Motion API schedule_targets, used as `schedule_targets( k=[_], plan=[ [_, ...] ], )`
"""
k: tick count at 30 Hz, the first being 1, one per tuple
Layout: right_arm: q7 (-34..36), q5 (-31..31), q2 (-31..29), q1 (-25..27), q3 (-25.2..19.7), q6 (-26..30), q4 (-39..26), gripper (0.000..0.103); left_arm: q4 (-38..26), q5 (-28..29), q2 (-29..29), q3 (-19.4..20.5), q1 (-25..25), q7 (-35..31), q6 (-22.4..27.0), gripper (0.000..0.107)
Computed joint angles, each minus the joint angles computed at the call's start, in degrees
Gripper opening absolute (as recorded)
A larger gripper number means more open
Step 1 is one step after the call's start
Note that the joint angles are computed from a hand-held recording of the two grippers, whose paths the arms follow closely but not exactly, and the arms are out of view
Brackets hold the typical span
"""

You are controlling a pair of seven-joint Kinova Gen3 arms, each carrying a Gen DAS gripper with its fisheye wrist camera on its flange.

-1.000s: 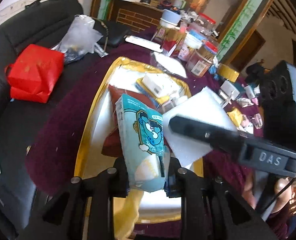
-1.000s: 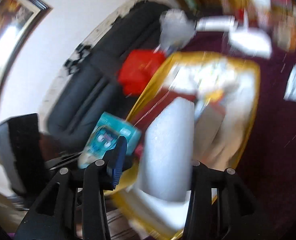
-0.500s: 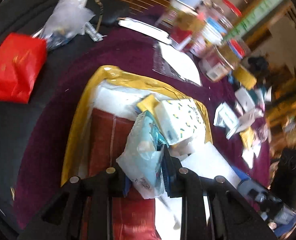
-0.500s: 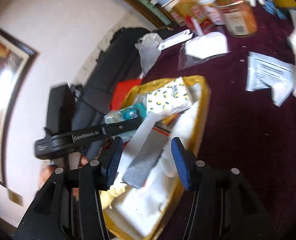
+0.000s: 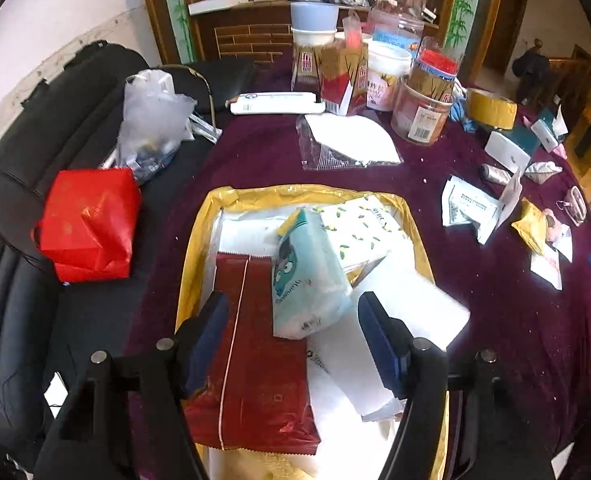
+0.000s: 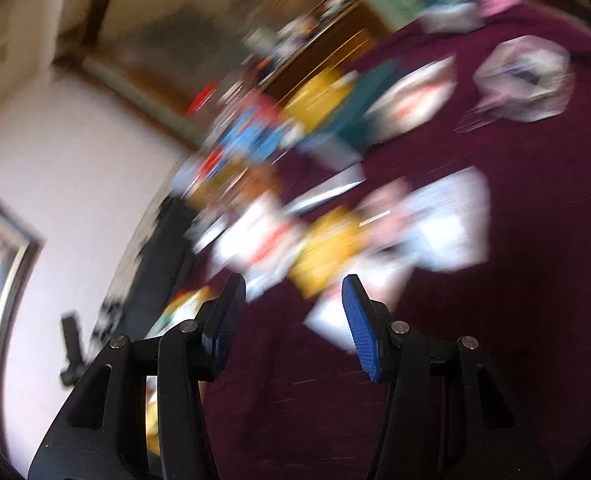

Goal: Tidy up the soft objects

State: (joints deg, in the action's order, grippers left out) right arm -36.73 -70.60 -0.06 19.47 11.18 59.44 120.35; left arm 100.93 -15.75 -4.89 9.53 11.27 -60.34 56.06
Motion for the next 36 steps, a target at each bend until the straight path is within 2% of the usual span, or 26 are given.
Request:
schedule_targets(
  k=[4,5,6,8,11,13,17,19,21,23,25,27,28,31,36],
  plan=[
    [-6.6,7.2,-0.8,3.5,3.6,-6.3,-4.2,0.052,2.4,-4.4,-5.1,3.1,0.5,5.9,-3.4,0.068],
    [-8.9,8.8,0.5,4.6,3.8,-6.5,-6.2,0.062,2.8,-4.9,-6.2,4.1,0.5,7.0,-3.8,0.068],
    [-11.2,9.8,2.6,6.1,3.7,-6.2,-8.7,0.067,3.5,-5.0,-7.6,5.0,0.6,8.0,-4.6,0.068],
    [-15.9,10.6,6.5,7.7,4.4,-4.8,-13.6,0.068,5.4,-3.6,-10.2,6.5,1.1,8.8,-7.5,0.07],
    [-22.9,14.2,10.9,2.4,8.8,-7.3,-21.5,0.068,8.0,-0.2,-12.6,8.3,2.8,6.9,-11.4,0.071],
    [-27.6,18.4,14.5,-2.2,10.8,-9.4,-26.8,0.068,9.7,0.1,-13.5,11.3,2.8,6.9,-13.9,0.071],
    [-36.9,27.2,21.8,-3.1,7.5,-9.7,-37.4,0.068,9.9,-1.0,-11.5,17.1,2.1,8.2,-15.6,0.072],
    [-41.4,31.9,24.7,-3.8,5.9,-11.0,-40.3,0.068,8.7,-0.2,-8.6,16.9,3.8,7.4,-15.2,0.072],
    [-44.4,36.5,26.2,-3.7,2.9,-13.0,-40.9,0.067,7.9,0.7,-6.1,15.9,5.7,7.0,-15.6,0.072],
    [-45.0,39.9,26.1,-5.2,2.0,-16.2,-39.2,0.068,7.4,2.0,-4.6,13.9,7.7,6.1,-16.1,0.072],
    [-41.9,42.3,24.1,-5.5,-0.2,-19.7,-35.4,0.068,7.7,4.2,-3.8,12.2,8.8,5.2,-17.6,0.072],
    [-37.8,41.6,21.1,-3.3,-3.3,-19.8,-31.4,0.069,8.1,8.7,-3.3,9.8,10.0,1.9,-18.7,0.072],
    [-35.5,41.4,19.2,-2.5,-4.4,-18.5,-29.4,0.069,8.4,10.9,-3.2,9.1,10.1,0.3,-19.1,0.072],
    [-28.7,42.0,12.7,-0.9,-6.9,-14.0,-22.8,0.071,9.5,17.9,-2.4,3.6,14.5,-5.2,-20.7,0.072],
    [-17.0,39.2,1.1,2.3,-10.9,-4.0,-11.6,0.072,11.0,23.6,-1.9,4.4,13.9,-10.1,-22.0,0.072]
  ],
)
